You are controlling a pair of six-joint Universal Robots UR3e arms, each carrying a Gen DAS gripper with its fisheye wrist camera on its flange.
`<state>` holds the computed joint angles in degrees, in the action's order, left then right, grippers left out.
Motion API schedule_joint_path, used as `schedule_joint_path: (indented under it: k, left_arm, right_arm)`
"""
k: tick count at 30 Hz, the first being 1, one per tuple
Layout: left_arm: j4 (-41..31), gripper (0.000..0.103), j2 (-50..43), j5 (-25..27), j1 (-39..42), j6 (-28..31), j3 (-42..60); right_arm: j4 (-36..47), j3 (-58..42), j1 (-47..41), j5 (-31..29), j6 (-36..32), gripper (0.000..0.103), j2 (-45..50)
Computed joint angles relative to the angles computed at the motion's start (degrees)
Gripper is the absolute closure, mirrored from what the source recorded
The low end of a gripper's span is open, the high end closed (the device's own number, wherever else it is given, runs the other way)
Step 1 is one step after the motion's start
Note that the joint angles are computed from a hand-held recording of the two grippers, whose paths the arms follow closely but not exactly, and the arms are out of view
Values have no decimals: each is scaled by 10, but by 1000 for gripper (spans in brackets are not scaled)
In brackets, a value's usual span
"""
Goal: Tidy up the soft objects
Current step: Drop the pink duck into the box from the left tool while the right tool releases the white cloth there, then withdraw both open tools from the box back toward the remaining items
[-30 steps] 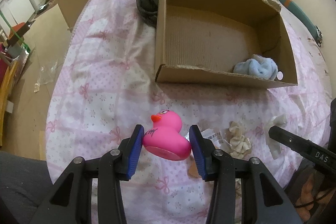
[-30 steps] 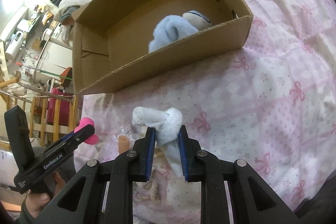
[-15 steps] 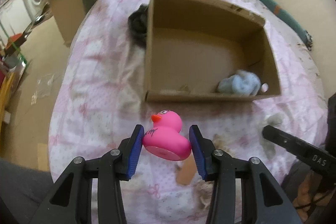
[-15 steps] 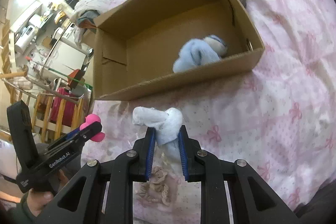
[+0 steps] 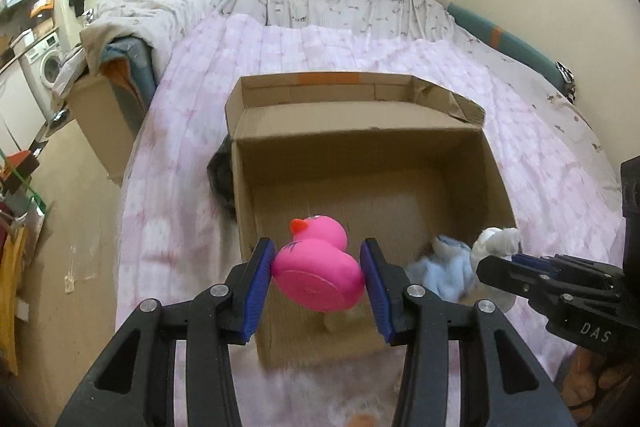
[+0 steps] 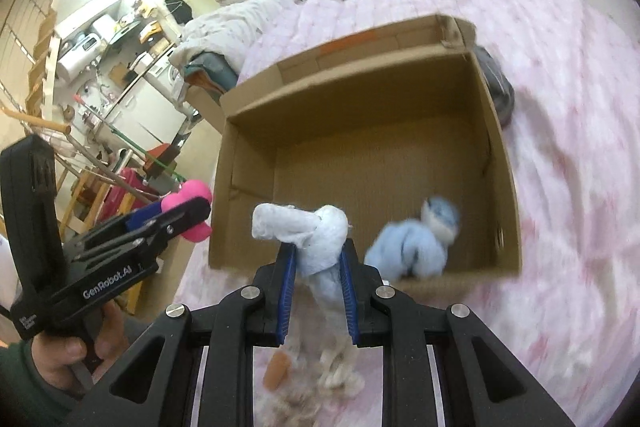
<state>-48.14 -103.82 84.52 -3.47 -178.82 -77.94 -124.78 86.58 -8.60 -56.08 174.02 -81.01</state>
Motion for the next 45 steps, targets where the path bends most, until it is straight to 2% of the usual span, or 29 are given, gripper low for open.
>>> schedule_joint_path:
  k: [4,9,15,17,34,36,37,40,41,45]
  left_arm:
    - [54,62,-22,4,5,3,-31]
    - [42,62,-41,8,5,-8,-21]
    - [55,66,-53,12,0,-9,-29]
    - [60,66,-52,-1,3,-12,-35]
    - [39,64,-55,-3,4,-17,-26]
    - [40,60,-55,-2,4,-18,-27]
    - [43,57,-53,-2,5,-19,-29]
    - [50,44,-49,-1,5,-21,-33]
    - [52,39,-48,0,5,-20,-34]
    - [55,37,-44,0,5,-20,-36]
  right_arm:
    - [-36,-34,16,-26,-5,80,52]
    - [-90,-1,26,-34,0,80,70]
    - [-83,-9,37,-56,3,79,90]
    - [-82,-6,34,-52,4,79,90]
    - [-90,-10,30,-47,27,79,97]
    - [-92,-7,26,-38,30,76,95]
    - [-96,-1,25,-35,30,70,92]
    - [-132,21,22,-34,42,33,81]
    - [-148,31,20,-33,46,33,76]
    - [-153,34,17,-30,48,32,71]
